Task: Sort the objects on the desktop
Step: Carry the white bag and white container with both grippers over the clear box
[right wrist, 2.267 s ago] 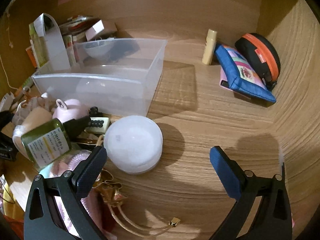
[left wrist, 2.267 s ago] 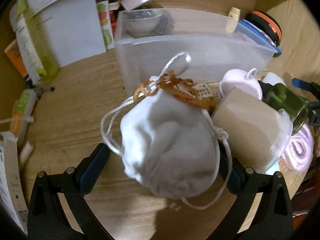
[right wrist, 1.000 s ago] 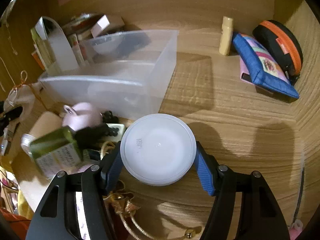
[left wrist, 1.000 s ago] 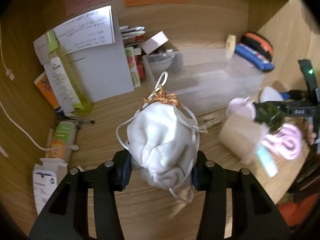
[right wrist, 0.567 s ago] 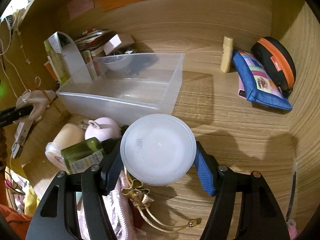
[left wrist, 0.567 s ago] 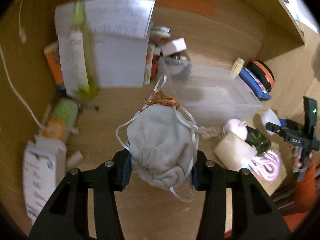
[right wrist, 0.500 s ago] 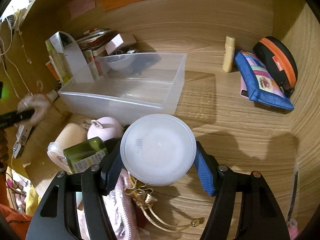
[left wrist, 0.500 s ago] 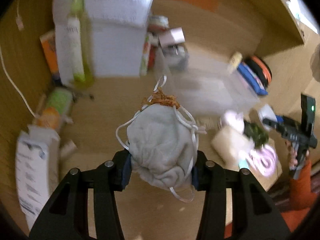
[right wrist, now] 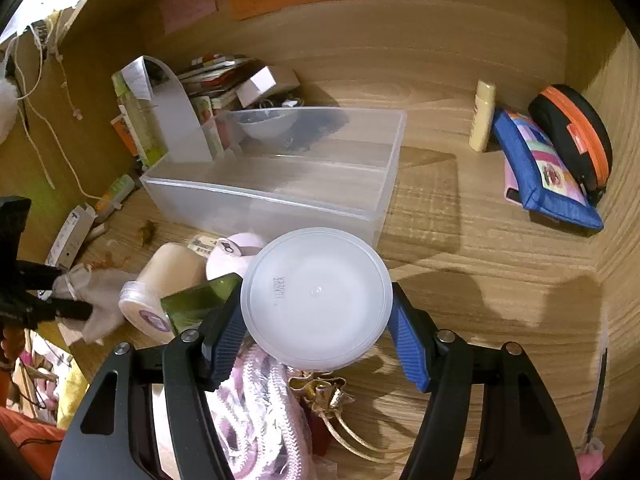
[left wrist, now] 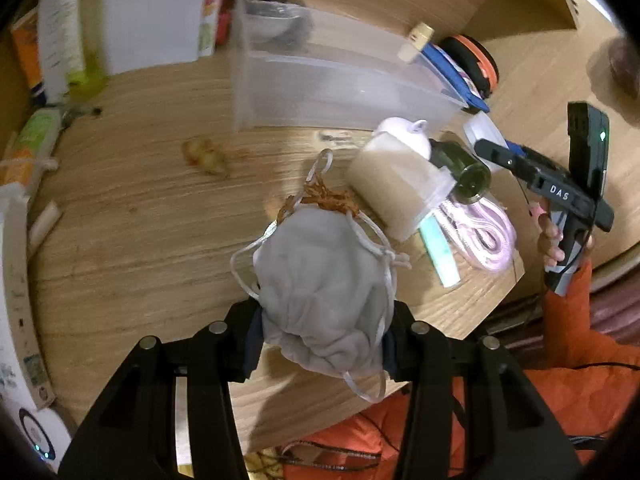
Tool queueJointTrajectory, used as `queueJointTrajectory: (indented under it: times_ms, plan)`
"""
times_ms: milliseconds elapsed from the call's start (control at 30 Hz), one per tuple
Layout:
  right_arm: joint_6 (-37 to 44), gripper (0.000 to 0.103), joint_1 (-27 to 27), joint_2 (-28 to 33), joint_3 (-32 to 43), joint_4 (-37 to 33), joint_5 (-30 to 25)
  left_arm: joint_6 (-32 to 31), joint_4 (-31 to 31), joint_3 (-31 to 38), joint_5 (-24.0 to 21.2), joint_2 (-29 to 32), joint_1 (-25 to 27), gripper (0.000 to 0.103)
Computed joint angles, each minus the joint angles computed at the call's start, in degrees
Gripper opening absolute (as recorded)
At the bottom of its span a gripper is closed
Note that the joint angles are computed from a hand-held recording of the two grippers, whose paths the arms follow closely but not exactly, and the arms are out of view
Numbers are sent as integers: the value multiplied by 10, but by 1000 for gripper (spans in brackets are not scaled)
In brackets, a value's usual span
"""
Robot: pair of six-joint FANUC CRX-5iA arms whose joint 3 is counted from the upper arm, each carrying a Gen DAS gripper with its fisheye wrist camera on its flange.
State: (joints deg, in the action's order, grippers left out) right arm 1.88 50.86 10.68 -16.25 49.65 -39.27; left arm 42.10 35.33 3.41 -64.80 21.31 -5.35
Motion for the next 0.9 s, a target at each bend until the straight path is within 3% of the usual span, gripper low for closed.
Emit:
queueJointTrajectory:
  times_ms: [233,433,667,900]
  plan:
    - [-16,63,2,-9,-5,32,1,-24,137,0,-2,37,-3,44]
    - [-27,63,-5,-12,-2,53,2,-49,249,-14,31,42,0,43]
    - [-19,63,-22,4,20,66,22,-71,302,6,69,49,-10,43]
    - [12,63,-44,31,51,45,45,-57,276,42,148,67,-36,43]
